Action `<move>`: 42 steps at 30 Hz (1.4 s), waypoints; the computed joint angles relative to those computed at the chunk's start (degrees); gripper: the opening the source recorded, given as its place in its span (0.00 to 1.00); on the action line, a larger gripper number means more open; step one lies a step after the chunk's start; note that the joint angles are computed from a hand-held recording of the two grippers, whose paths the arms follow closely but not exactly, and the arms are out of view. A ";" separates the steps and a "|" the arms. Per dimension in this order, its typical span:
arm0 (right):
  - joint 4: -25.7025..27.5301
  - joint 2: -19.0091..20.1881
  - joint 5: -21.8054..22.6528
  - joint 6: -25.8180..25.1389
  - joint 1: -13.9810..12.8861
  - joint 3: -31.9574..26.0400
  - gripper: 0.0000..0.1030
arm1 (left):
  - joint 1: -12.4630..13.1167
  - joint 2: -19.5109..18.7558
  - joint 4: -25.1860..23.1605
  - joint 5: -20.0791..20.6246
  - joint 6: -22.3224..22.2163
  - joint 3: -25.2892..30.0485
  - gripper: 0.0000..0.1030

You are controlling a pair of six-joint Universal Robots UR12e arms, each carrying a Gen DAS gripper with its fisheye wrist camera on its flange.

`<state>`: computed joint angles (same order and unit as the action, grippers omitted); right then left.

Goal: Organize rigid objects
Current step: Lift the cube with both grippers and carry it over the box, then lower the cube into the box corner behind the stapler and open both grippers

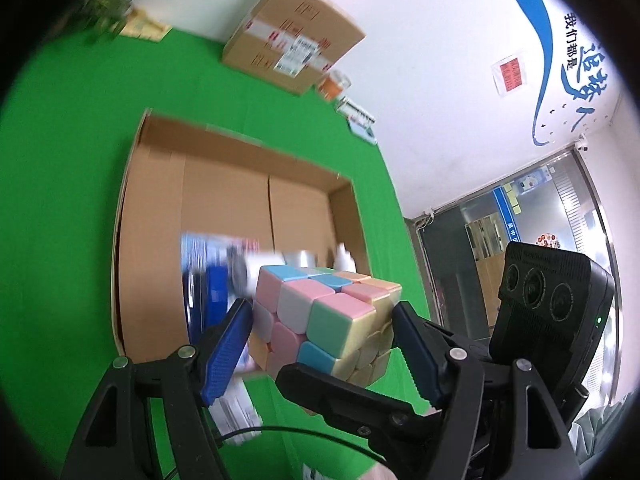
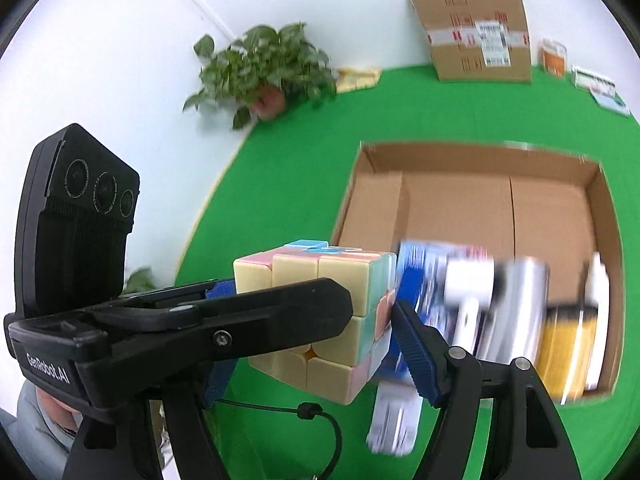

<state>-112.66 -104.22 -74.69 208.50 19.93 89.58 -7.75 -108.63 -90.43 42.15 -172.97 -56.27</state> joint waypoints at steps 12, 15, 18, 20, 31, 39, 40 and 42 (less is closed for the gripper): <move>-0.95 7.67 7.36 -4.84 -8.39 -0.40 0.68 | -1.29 -13.43 -10.98 1.64 0.08 16.43 0.68; -0.44 8.90 8.89 -5.47 -9.76 0.84 0.66 | -1.87 -15.92 -13.37 3.66 0.45 19.07 0.67; -1.05 9.80 10.11 -5.34 -10.71 2.58 0.64 | -2.46 -18.29 -15.05 5.85 -0.15 21.36 0.61; 0.56 10.88 8.13 -5.15 -10.77 2.50 0.63 | -2.56 -19.74 -16.94 5.63 -0.08 23.12 0.50; -0.07 13.73 11.65 -4.68 -10.90 5.17 0.65 | -2.20 -20.24 -15.69 8.06 -1.55 22.72 0.50; -2.34 11.97 15.37 -5.19 -12.15 6.92 0.70 | 0.21 -15.29 -7.13 6.46 -3.93 15.23 0.50; -2.73 11.90 15.51 -4.62 -12.54 7.05 0.70 | 0.42 -14.84 -6.70 6.78 -3.78 14.77 0.50; -3.59 11.94 15.46 -4.02 -13.26 7.00 0.70 | 0.82 -14.03 -6.22 7.27 -3.57 13.92 0.50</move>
<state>-116.25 -92.28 -59.22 204.47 6.67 96.59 -6.93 -122.66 -96.65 49.42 -176.54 -42.36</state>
